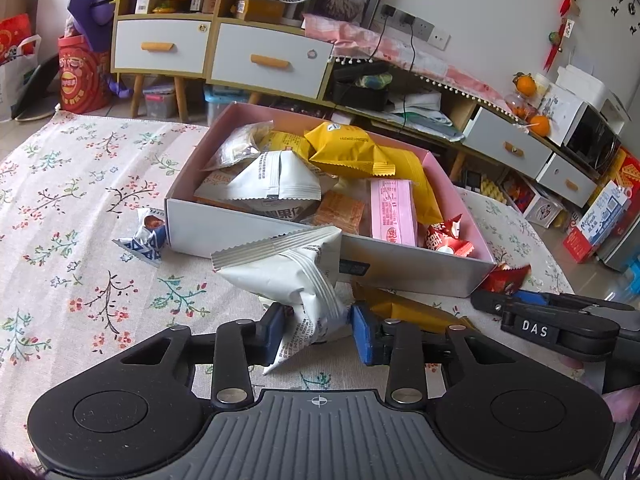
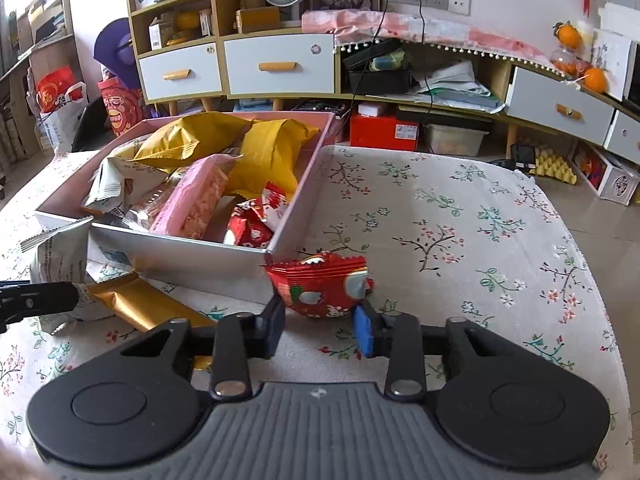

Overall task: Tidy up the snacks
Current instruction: 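Grasp the large white packet with the left tool while the right tool grasps the red candy pack, then lift and carry the white packet and red candy pack over the pink box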

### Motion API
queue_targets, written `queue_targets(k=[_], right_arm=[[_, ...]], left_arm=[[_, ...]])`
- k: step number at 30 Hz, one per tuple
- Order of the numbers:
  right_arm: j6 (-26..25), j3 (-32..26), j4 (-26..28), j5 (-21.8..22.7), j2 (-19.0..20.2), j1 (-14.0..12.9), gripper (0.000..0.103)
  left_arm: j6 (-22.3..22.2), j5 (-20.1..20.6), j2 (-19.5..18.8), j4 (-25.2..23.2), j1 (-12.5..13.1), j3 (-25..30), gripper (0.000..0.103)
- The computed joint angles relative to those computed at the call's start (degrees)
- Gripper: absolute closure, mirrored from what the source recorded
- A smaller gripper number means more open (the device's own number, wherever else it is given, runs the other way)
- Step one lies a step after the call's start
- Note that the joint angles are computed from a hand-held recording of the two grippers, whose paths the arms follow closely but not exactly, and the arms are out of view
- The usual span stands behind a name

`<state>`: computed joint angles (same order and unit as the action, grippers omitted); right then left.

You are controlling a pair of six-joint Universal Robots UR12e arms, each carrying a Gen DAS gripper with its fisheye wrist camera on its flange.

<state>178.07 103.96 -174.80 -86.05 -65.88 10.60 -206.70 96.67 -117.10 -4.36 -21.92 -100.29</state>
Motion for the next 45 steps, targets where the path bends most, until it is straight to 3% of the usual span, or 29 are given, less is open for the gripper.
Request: queue_targets(k=[8, 29, 33, 37, 41, 43, 45], right_arm=[[2.67, 0.56, -1.52, 0.23, -0.43, -0.74, 0.081], [7.21, 2.09, -2.89, 4.43, -2.19, -2.07, 0.082], [7.68, 2.2, -3.48, 5.57, -2.4, -2.11, 0.082], [7.99, 2.18, -4.27, 6.58, -2.51, -2.08, 0.082], [7.82, 2.14, -4.11, 7.19, -2.61, -1.85, 0.082], [7.19, 2.12, -3.96, 7.32, -2.62, -1.69, 0.082], [6.83, 2.13, -3.67, 7.56, -2.71, -1.6, 0.082]], left_arm=[[-0.49, -0.98, 0.49, -0.99, 0.29, -0.06, 0.074], [-1.17, -1.96, 2.89, -1.0, 1.44, -1.93, 0.091], [-1.29, -2.43, 3.4, -0.2, 1.75, -2.54, 0.103], [-0.7, -2.53, 3.59, -0.56, 1.83, -2.54, 0.103], [-4.8, -4.36, 3.78, -0.72, 2.55, -3.14, 0.103], [-4.72, -2.91, 3.68, 0.28, 2.34, -3.22, 0.099], [-5.85, -4.19, 3.63, 0.68, 2.66, -3.28, 0.089]])
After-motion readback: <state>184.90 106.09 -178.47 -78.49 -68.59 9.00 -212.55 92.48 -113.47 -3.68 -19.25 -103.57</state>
